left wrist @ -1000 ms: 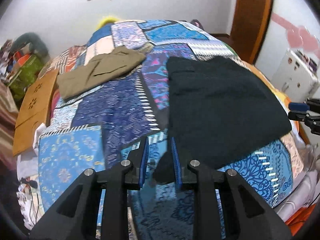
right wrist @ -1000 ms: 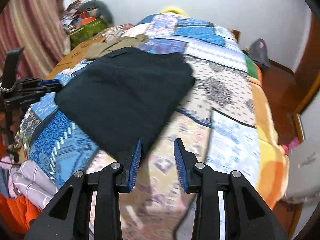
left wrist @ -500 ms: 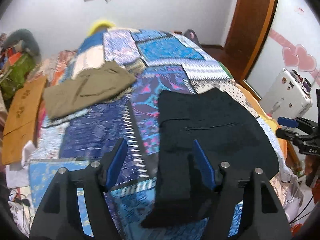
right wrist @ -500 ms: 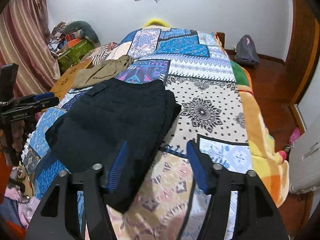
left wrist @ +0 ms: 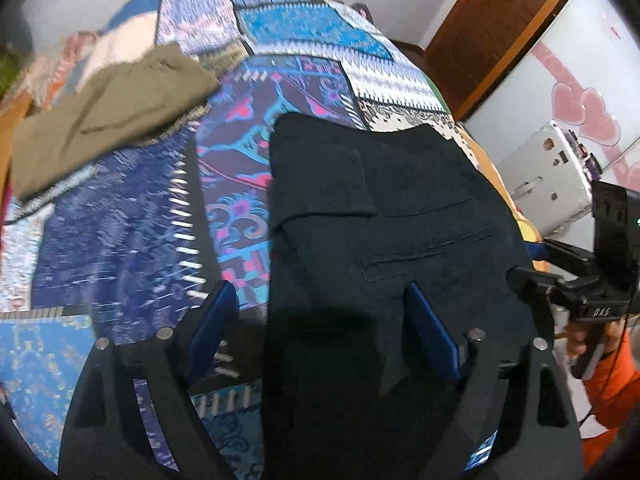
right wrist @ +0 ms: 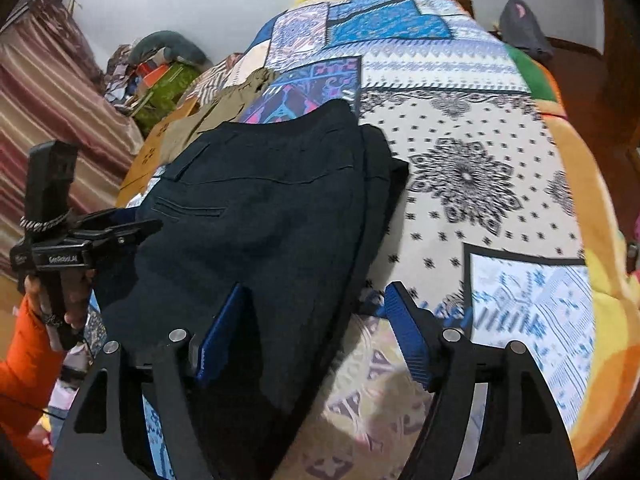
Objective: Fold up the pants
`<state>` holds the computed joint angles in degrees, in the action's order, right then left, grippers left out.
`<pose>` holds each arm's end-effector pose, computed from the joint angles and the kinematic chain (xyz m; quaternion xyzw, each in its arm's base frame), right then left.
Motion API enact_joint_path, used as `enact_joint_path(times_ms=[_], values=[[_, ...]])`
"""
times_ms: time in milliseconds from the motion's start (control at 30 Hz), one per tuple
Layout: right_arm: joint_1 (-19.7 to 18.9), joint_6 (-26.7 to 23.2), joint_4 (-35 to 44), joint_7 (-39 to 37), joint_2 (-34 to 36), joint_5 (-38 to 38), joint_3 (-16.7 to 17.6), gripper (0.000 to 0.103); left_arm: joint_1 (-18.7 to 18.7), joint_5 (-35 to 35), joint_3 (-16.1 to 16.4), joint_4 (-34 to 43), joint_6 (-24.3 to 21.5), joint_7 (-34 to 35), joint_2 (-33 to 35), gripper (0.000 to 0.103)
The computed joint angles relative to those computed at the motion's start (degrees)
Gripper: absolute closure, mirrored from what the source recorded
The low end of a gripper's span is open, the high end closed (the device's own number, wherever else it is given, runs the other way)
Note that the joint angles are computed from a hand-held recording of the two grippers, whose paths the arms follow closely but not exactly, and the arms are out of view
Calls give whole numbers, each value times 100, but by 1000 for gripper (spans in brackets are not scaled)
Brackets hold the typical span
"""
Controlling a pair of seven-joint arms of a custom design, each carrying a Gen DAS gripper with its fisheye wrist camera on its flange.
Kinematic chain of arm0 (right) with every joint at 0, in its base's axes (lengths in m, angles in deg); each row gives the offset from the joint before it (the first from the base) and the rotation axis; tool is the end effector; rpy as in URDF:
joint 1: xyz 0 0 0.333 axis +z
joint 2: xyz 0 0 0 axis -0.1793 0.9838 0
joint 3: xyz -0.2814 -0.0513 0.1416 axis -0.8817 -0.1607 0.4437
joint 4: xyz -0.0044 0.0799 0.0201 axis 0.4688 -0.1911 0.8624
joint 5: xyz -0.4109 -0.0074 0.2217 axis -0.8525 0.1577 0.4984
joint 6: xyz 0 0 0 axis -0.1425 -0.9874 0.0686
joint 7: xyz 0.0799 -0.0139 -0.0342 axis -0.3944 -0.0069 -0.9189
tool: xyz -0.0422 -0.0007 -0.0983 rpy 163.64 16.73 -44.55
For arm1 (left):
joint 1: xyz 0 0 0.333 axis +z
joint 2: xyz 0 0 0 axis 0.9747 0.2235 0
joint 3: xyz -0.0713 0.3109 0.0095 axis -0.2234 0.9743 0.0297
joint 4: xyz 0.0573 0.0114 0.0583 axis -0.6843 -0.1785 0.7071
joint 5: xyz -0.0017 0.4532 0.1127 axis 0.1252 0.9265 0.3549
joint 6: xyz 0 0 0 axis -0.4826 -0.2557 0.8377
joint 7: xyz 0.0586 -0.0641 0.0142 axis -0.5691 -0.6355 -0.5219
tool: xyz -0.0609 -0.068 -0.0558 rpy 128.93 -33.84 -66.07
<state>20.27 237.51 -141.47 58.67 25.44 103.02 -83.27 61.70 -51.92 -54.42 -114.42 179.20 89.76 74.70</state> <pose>0.4047 0.1526 0.4125 -0.6791 0.6605 0.0108 0.3201 0.4869 -0.2131 0.3631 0.5124 -0.8214 0.2497 0.0194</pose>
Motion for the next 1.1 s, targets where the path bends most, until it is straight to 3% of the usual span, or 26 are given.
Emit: enact_joint_path(times_ms=[200, 333, 467, 567, 633, 700, 833, 1100], values=[[409, -1, 231, -722, 308, 596, -413, 21, 27, -296, 16, 557, -623, 236, 558, 12], [403, -29, 380, -1055, 498, 911, -376, 15, 70, -253, -113, 659, -502, 369, 668, 12], [315, 9, 487, -1267, 653, 1158, -287, 18, 79, -268, -168, 743, -375, 358, 772, 17], [306, 25, 556, -1521, 732, 1390, -323, 28, 93, -286, -194, 763, -213, 294, 794, 30], [269, 13, 588, -1651, 744, 1516, -309, 36, 86, -101, -247, 710, 72, 175, 750, 44], [196, 10, 607, -1715, 747, 1562, -251, 43, 48, 193, -315, 592, 438, 39, 651, 51], [39, 98, 609, -1642, 659, 1456, -68, 51, -62, 477, -336, 430, 829, -87, 451, 68], [56, 457, 581, -1408, 371, 959, 87, 64, -358, -12, -118, 165, 1149, 266, -135, 76]])
